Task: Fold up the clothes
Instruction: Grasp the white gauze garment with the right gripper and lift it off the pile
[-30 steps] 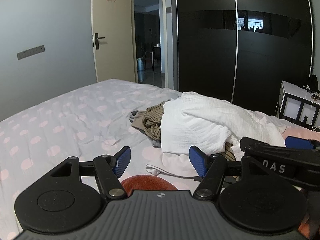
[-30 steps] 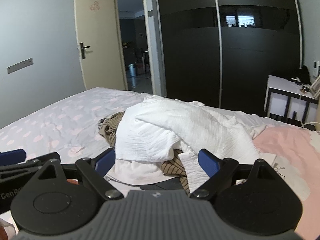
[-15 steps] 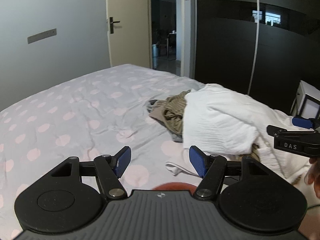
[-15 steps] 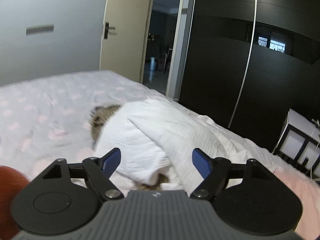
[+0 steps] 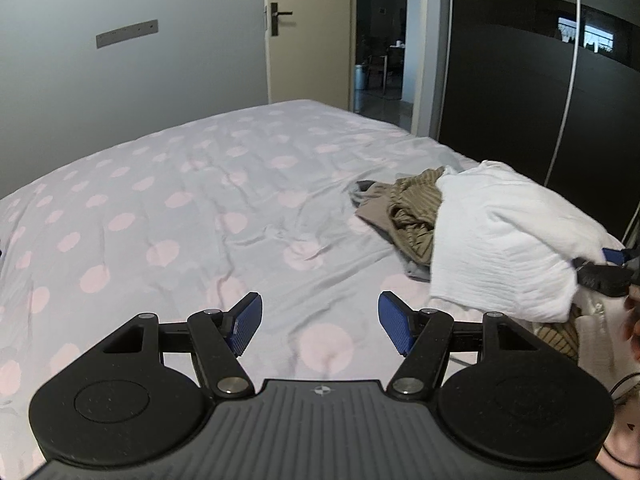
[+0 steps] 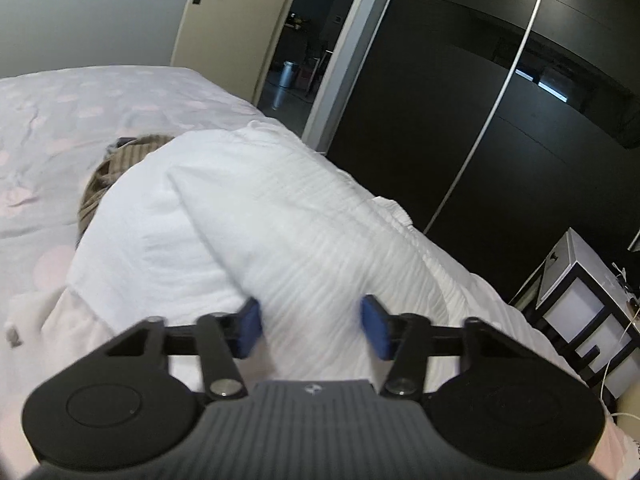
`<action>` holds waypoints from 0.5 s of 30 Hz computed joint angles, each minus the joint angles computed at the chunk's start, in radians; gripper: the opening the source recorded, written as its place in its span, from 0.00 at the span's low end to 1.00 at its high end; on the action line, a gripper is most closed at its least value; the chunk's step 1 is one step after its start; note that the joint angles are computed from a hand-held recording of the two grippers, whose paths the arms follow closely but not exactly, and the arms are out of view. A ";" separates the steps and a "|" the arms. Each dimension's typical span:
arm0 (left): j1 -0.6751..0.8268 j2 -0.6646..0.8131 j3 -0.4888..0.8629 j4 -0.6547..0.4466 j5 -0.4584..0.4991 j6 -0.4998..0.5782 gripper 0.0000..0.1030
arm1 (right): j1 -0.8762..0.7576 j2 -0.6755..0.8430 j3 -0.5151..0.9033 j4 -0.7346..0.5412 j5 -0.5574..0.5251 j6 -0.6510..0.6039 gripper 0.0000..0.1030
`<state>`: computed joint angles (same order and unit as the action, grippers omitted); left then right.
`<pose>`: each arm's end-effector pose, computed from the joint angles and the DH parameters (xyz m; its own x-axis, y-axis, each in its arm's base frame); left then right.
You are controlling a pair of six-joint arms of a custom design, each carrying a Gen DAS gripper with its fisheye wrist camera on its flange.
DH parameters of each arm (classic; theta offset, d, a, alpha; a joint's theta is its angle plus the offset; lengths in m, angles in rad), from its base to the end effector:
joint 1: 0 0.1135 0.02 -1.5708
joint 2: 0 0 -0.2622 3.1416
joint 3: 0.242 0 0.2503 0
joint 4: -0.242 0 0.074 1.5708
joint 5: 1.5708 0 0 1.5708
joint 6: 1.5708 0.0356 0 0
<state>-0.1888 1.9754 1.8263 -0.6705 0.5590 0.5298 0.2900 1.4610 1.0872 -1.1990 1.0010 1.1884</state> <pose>0.4321 -0.1018 0.3016 -0.3594 0.5049 -0.7848 0.8069 0.5906 0.0104 0.2378 0.0397 0.2480 -0.5022 0.3725 -0.7805 0.8309 0.4580 -0.3160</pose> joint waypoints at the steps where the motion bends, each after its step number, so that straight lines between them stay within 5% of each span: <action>1: 0.000 0.007 0.009 -0.006 -0.004 -0.001 0.74 | -0.017 -0.006 0.004 0.010 -0.001 -0.019 0.37; 4: 0.006 0.022 0.034 -0.022 -0.007 0.009 0.74 | -0.041 -0.014 0.059 -0.024 0.005 -0.030 0.23; 11: 0.046 0.020 0.063 -0.014 -0.001 -0.014 0.74 | -0.053 -0.003 0.265 -0.102 0.092 -0.125 0.17; 15: 0.085 0.039 0.116 -0.014 -0.015 -0.035 0.74 | -0.050 0.039 0.461 -0.074 0.160 -0.289 0.15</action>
<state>-0.1035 2.0141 1.9424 -0.6841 0.5443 0.4944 0.2401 1.5005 1.5485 -1.2729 1.1613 0.8996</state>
